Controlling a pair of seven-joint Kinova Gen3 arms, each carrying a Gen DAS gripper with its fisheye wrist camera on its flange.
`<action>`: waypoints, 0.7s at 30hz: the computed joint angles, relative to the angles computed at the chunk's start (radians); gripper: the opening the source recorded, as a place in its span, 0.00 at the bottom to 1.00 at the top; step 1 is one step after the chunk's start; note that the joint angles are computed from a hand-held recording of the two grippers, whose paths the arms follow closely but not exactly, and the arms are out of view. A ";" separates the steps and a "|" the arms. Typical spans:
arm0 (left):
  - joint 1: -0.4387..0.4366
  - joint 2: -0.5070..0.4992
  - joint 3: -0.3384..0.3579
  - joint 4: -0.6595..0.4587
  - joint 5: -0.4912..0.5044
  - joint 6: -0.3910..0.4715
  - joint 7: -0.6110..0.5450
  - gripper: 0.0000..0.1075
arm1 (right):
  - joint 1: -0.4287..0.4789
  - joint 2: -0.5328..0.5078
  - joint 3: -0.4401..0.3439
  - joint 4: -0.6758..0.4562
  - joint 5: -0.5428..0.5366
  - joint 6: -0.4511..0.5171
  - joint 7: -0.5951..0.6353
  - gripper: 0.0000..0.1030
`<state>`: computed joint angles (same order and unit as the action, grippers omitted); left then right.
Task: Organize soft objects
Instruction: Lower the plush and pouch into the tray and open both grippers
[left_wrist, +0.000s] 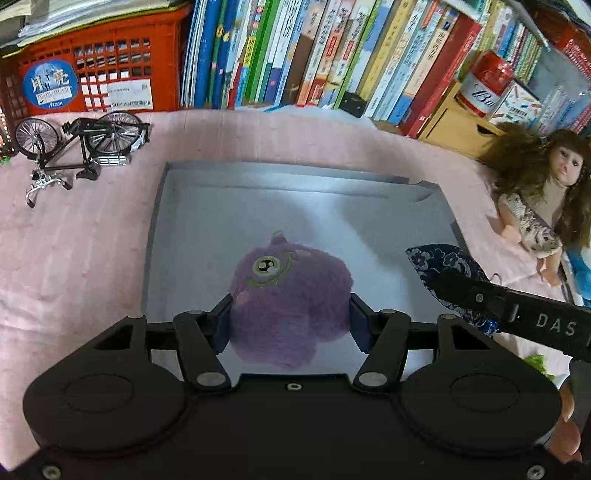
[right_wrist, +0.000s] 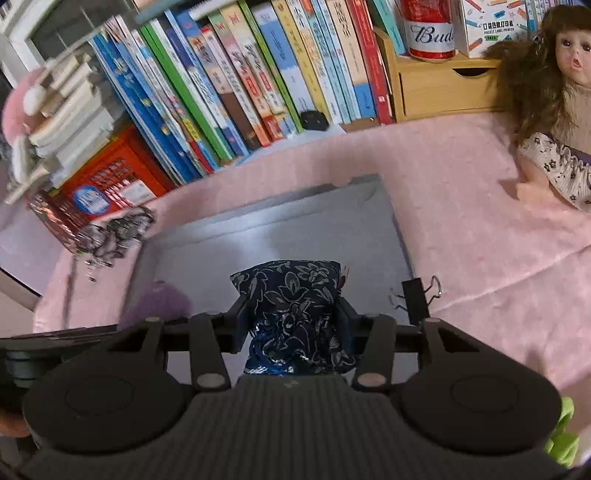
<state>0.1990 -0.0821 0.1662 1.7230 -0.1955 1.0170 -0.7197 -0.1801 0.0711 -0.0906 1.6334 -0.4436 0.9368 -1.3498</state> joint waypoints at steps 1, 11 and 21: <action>0.000 0.006 0.002 0.001 -0.007 -0.001 0.001 0.55 | -0.011 0.002 -0.004 -0.001 0.030 -0.006 -0.018 0.53; -0.015 -0.010 -0.023 0.024 0.060 -0.041 -0.049 0.71 | -0.022 0.002 -0.011 0.002 0.053 -0.013 0.007 0.75; -0.015 -0.111 0.030 0.045 0.042 -0.050 -0.052 0.78 | 0.005 -0.111 0.030 0.059 -0.044 -0.019 0.178 0.86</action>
